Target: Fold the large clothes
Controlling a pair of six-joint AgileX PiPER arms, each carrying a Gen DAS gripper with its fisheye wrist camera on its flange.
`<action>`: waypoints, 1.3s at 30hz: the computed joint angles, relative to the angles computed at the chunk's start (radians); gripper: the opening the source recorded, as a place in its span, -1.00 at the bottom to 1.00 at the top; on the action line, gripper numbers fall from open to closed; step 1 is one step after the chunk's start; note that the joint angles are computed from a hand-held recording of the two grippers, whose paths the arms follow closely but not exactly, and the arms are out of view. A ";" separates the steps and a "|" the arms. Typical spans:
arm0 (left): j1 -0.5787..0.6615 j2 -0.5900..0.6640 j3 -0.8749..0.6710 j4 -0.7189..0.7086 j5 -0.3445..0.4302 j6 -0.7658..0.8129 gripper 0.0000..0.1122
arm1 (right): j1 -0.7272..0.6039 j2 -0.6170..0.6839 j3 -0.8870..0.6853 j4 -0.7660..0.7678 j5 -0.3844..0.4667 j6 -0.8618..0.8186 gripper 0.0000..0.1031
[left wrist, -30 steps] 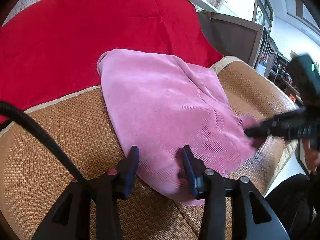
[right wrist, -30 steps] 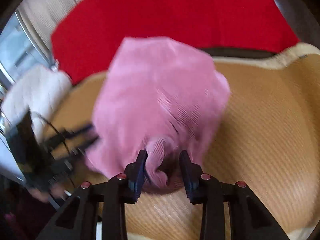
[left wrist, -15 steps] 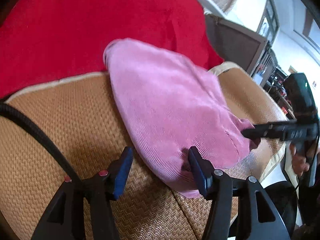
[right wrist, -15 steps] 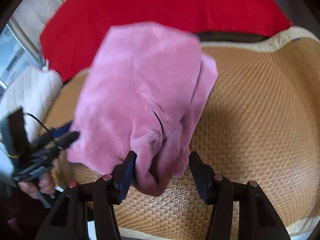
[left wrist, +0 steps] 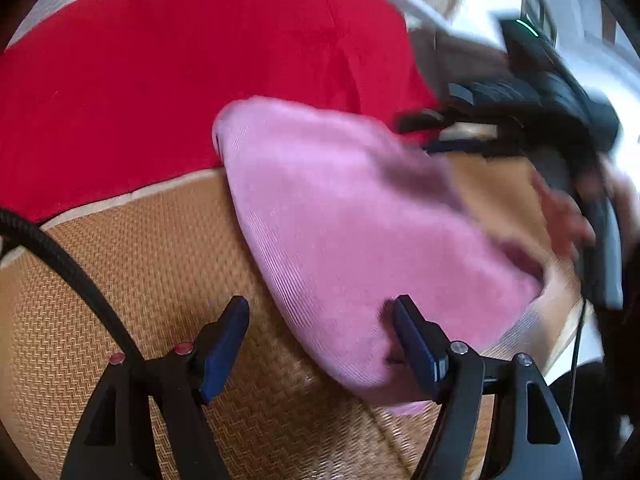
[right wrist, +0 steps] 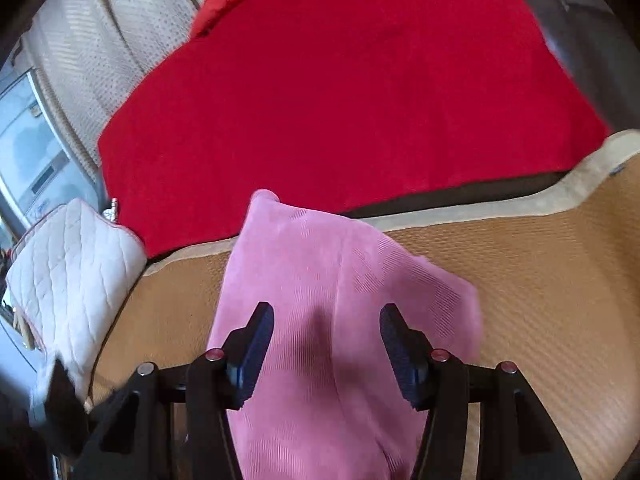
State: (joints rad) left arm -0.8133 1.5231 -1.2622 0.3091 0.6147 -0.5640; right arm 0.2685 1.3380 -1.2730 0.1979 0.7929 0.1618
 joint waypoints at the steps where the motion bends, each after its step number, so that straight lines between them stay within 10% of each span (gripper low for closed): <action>1: -0.010 0.000 0.009 0.044 -0.007 -0.038 0.42 | 0.017 0.064 -0.015 -0.034 -0.030 0.035 0.15; 4: 0.013 -0.012 0.020 -0.003 -0.033 -0.001 0.53 | -0.056 0.274 -0.063 0.094 -0.006 0.010 0.25; 16: 0.018 -0.027 0.027 -0.014 -0.022 0.009 0.55 | -0.039 0.343 -0.388 0.266 0.131 -0.151 0.29; 24: 0.037 -0.040 0.052 -0.049 -0.055 0.033 0.55 | 0.004 0.682 -0.685 0.149 0.280 -0.026 0.03; 39: -0.005 -0.058 0.053 0.034 -0.006 -0.044 0.55 | -0.082 -0.102 0.046 0.242 0.161 -0.178 -0.08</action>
State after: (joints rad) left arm -0.8183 1.4649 -1.2091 0.3432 0.6083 -0.6082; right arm 0.1863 1.2361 -1.2268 0.4396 0.9536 -0.0162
